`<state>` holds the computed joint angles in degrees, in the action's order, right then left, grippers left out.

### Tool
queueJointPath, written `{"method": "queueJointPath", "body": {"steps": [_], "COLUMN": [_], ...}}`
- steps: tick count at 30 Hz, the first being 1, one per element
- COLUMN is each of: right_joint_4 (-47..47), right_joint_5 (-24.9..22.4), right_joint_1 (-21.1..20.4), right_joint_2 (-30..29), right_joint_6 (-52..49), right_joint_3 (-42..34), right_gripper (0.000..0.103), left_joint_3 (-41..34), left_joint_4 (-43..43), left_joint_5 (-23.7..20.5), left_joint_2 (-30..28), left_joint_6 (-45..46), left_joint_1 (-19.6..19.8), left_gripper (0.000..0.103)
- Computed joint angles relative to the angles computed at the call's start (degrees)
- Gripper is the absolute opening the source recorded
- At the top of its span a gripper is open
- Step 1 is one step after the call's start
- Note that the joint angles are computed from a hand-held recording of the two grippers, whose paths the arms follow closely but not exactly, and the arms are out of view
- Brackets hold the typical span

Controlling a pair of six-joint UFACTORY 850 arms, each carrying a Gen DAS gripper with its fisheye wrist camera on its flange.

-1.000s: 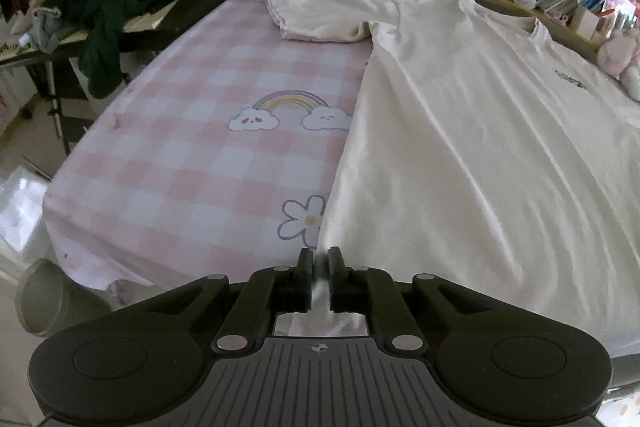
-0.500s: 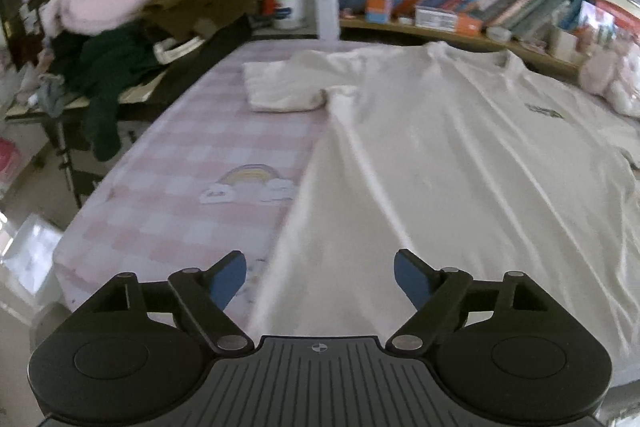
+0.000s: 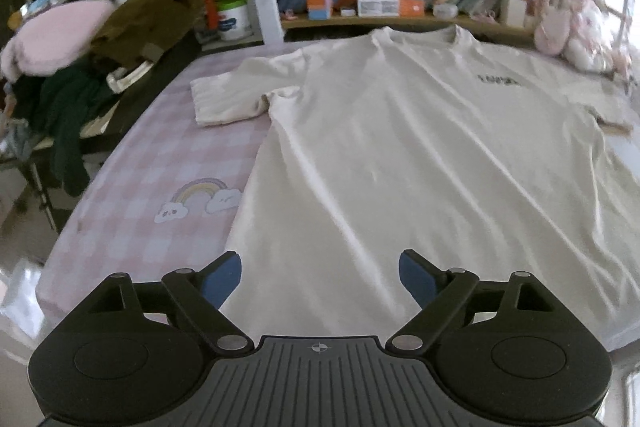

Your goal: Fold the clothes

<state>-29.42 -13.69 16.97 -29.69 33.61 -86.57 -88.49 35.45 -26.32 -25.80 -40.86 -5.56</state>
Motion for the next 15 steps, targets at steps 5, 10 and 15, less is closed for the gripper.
{"method": "queueJointPath", "body": {"steps": [5,10,15], "right_joint_4": [-0.5,-2.9,-4.2], "right_joint_5": [-2.0,-5.4,-9.0], "right_joint_1": [1.3,3.1,5.0], "right_joint_2": [-2.5,-6.0,-10.3], "right_joint_6": [1.0,3.6,3.6], "right_joint_3": [-3.7,-9.4,-16.1], "right_gripper": [0.096,0.097,0.097], "left_joint_3": [-2.2,-6.3,-12.0], "left_joint_4": [-5.6,-16.5,-26.4], "left_joint_5": [1.3,2.5,3.4], "left_joint_2": [-1.8,-5.2,-9.5], "left_joint_6": [8.6,21.3,33.5], "left_joint_1": [1.2,3.2,5.5], "left_gripper": [0.089,0.089,0.089]}}
